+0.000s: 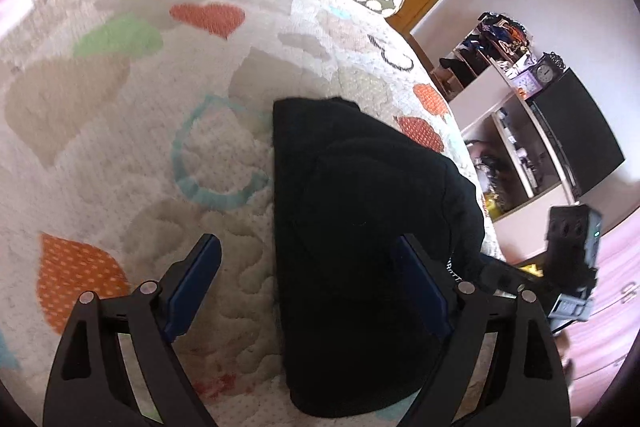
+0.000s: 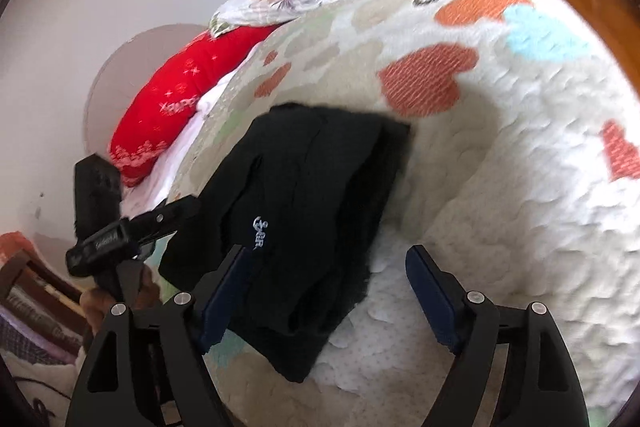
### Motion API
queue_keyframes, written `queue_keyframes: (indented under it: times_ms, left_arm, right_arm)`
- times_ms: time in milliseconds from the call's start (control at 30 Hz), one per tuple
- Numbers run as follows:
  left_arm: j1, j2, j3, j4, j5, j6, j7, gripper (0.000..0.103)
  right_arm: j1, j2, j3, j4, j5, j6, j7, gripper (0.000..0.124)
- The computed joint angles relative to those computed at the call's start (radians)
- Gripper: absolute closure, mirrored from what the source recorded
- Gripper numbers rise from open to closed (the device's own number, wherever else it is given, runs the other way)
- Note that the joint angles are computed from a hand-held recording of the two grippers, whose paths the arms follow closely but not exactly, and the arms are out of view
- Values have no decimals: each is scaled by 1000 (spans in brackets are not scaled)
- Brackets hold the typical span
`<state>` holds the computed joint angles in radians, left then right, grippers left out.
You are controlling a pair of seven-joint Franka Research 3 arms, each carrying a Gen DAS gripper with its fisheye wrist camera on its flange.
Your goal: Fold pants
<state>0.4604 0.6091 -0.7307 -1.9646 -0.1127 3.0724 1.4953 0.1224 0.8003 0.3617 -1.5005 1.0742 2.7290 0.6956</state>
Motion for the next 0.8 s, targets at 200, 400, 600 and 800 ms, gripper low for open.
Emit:
queue_keyframes:
  times_ms: [200,400,600,800]
  left_arm:
    - [31,80,-55,48,-12,-10,38,0]
    - [20,121,-64,85,39,-4,68,9]
    - [77,108,-117,57,41,0,76,59]
    - [84,60,-116,69,74,33,81,65]
  right_arm:
    - [-19,75,45,81,44,-56,-108,32]
    - [6,100,60,119,85,-2,-152,54]
    - [-53,81,121,97,205,-6,-222,88]
    - [11,60,66,169,217,-36,-255,88]
